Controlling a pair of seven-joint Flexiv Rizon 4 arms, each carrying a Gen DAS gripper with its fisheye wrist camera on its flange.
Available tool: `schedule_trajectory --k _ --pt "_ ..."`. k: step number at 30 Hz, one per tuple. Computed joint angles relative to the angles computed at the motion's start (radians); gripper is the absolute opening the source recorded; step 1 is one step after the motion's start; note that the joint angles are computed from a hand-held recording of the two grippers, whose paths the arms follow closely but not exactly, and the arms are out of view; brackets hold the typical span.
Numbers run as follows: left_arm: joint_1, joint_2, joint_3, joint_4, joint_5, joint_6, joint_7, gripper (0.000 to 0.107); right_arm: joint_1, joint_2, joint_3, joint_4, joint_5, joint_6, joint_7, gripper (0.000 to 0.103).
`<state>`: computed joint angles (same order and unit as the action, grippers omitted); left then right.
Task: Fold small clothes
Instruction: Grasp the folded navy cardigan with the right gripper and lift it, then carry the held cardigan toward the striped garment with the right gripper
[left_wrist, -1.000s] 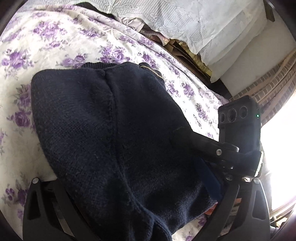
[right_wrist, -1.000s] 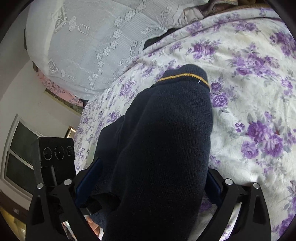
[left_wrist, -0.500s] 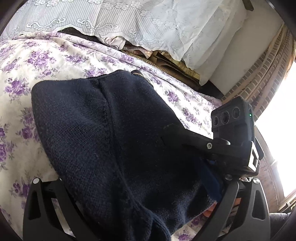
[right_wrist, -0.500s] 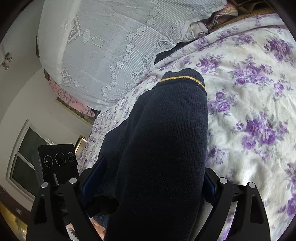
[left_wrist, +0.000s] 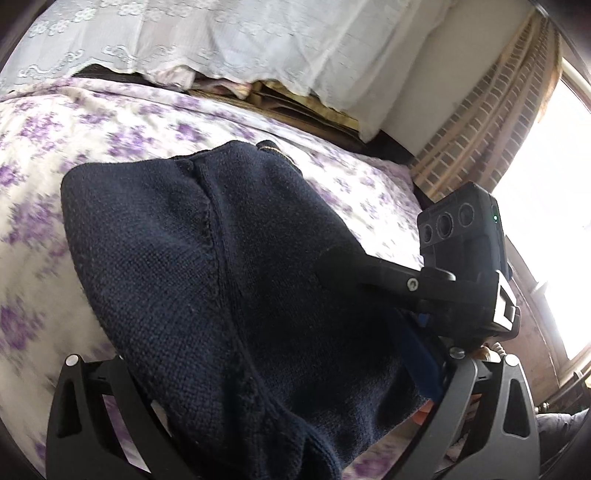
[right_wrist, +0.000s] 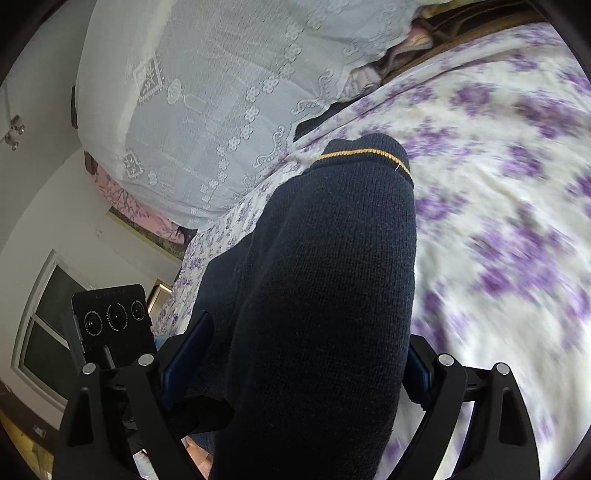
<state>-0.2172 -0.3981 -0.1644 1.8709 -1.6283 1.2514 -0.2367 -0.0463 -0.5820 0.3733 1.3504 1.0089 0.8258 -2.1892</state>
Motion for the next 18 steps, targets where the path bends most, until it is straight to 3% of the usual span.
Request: schedule_trajectory --k 9,18 --pt "-0.056 0.032 -0.013 0.054 0.014 -0.001 -0.032 0.098 -0.064 0.122 -0.026 0.160 0.073 -0.004 -0.052 0.092" --pt "-0.096 0.050 -0.036 0.045 0.092 -0.018 -0.076 0.098 -0.112 0.247 -0.103 0.258 0.210 -0.037 -0.143 0.092"
